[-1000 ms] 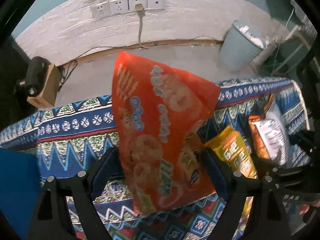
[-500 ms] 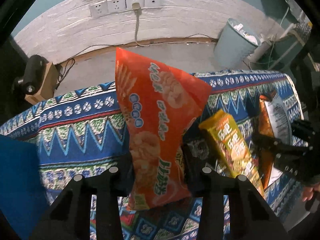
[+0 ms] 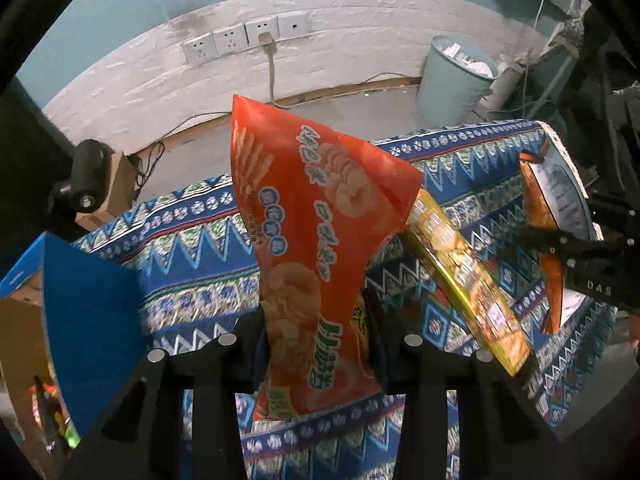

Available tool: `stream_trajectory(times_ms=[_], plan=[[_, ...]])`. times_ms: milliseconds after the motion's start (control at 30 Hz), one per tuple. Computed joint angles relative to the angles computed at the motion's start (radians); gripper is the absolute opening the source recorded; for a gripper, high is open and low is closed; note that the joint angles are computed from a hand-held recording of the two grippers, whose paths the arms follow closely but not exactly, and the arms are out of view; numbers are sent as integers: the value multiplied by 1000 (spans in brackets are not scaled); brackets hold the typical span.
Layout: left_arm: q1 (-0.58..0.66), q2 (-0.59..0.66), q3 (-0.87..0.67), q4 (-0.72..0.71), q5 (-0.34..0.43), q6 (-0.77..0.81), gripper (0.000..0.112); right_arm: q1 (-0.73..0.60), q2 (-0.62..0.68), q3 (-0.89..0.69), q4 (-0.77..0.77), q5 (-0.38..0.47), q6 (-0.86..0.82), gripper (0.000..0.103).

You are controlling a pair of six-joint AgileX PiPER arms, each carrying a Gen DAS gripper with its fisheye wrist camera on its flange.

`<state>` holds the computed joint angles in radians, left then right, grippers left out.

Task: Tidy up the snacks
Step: 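Lift both bags and carry them over the cardboard box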

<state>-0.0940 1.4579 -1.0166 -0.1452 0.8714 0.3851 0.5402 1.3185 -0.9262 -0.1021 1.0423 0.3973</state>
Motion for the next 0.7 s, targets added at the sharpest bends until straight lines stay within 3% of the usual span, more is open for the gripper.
stream_trajectory(times_ms=[367, 700], plan=[[72, -196, 6, 1, 128, 59, 41, 145, -55, -118, -37, 108, 116, 35], [192, -366, 30, -6, 172, 145, 41, 316, -46, -235, -79, 151, 221, 35]])
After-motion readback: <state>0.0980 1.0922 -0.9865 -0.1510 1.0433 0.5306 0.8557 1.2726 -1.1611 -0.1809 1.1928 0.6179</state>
